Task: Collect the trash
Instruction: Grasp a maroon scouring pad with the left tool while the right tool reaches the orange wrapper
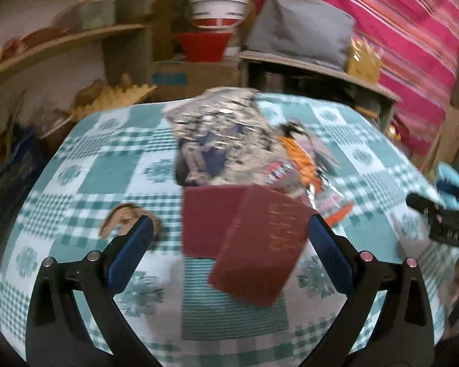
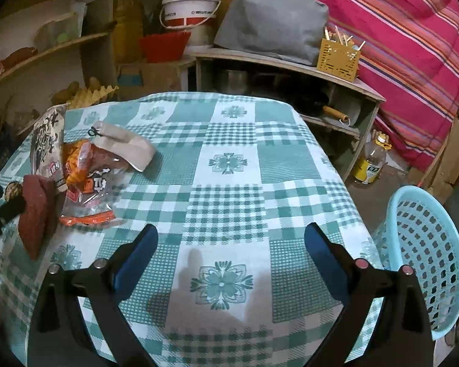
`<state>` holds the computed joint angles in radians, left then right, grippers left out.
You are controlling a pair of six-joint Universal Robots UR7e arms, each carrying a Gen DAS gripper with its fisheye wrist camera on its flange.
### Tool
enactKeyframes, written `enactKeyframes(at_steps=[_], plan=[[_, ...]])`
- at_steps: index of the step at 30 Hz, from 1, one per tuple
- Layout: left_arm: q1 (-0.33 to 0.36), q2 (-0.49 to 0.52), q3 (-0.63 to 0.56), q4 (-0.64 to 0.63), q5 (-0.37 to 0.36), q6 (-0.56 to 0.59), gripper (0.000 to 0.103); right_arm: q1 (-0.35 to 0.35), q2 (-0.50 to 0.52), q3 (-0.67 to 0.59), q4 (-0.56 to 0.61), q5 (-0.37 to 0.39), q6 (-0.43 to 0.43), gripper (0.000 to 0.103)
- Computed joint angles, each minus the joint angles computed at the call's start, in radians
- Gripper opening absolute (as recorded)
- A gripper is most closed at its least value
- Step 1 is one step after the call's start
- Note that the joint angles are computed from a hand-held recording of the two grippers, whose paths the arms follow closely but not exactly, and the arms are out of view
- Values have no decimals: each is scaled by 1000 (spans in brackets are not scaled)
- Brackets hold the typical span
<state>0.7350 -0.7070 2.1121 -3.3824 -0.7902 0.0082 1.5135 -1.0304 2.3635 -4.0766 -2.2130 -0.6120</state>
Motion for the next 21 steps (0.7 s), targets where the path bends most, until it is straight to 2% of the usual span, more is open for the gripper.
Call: enactKeyframes(at_steps=[5,6,8,10,14,19,21], plan=[[8,11,-16,59,-9,6,97,-1,3,-6,22,1,15,94],[12,6,-14,58,-19,4,94,-2,2,-5,29,5,19,94],[22,-7,-13,67,-47,3,84,3,9,-9,32,2,9,94],[37,-25,-13,109,-97,-2,64,10,23,-13,21,-5,-10,94],[22,-24,-1,90,-71,21,63,19,41,-20,25,-8,-22,94],[8,-76,41,46,-75,32,63,35,56,-20,36,14,-24,94],[1,-95,60,13,-52,42,63,46,69,-25,27,21,-34,94]])
